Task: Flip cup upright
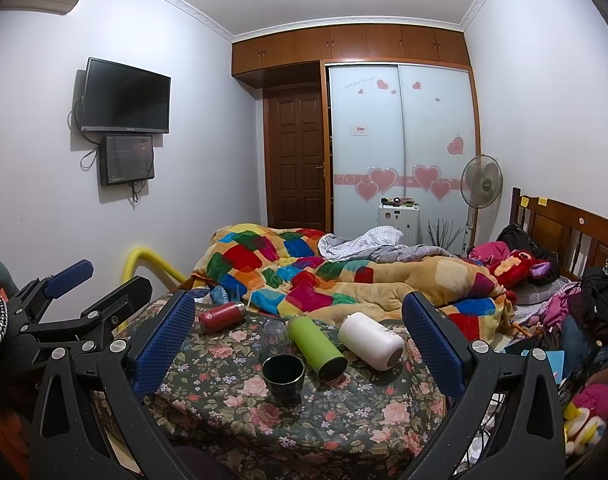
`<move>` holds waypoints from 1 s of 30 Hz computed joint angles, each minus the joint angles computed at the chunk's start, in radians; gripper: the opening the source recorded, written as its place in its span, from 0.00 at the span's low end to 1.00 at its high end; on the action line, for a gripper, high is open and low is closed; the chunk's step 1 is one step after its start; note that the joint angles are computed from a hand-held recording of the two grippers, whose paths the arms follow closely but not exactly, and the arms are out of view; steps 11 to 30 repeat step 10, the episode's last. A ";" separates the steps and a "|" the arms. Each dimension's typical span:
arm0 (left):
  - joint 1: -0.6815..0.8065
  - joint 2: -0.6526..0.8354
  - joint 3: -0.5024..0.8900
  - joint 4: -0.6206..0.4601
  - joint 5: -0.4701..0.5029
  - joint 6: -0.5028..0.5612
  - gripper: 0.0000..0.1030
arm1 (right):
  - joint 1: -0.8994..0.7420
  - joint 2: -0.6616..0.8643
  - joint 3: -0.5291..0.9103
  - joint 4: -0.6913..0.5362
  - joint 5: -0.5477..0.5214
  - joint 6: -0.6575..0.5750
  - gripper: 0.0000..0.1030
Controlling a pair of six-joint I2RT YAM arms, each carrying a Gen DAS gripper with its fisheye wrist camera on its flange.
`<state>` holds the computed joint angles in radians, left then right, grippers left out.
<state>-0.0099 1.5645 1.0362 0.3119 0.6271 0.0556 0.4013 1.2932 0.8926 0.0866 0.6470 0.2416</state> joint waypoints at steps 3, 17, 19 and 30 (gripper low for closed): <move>0.001 0.006 0.008 -0.005 0.006 0.003 1.00 | -0.002 0.003 0.002 -0.001 -0.001 -0.001 1.00; 0.015 0.029 0.016 0.012 0.020 -0.002 1.00 | -0.008 0.011 0.018 -0.030 -0.007 0.007 1.00; 0.015 0.029 0.016 0.012 0.020 -0.002 1.00 | -0.008 0.011 0.018 -0.030 -0.007 0.007 1.00; 0.015 0.029 0.016 0.012 0.020 -0.002 1.00 | -0.008 0.011 0.018 -0.030 -0.007 0.007 1.00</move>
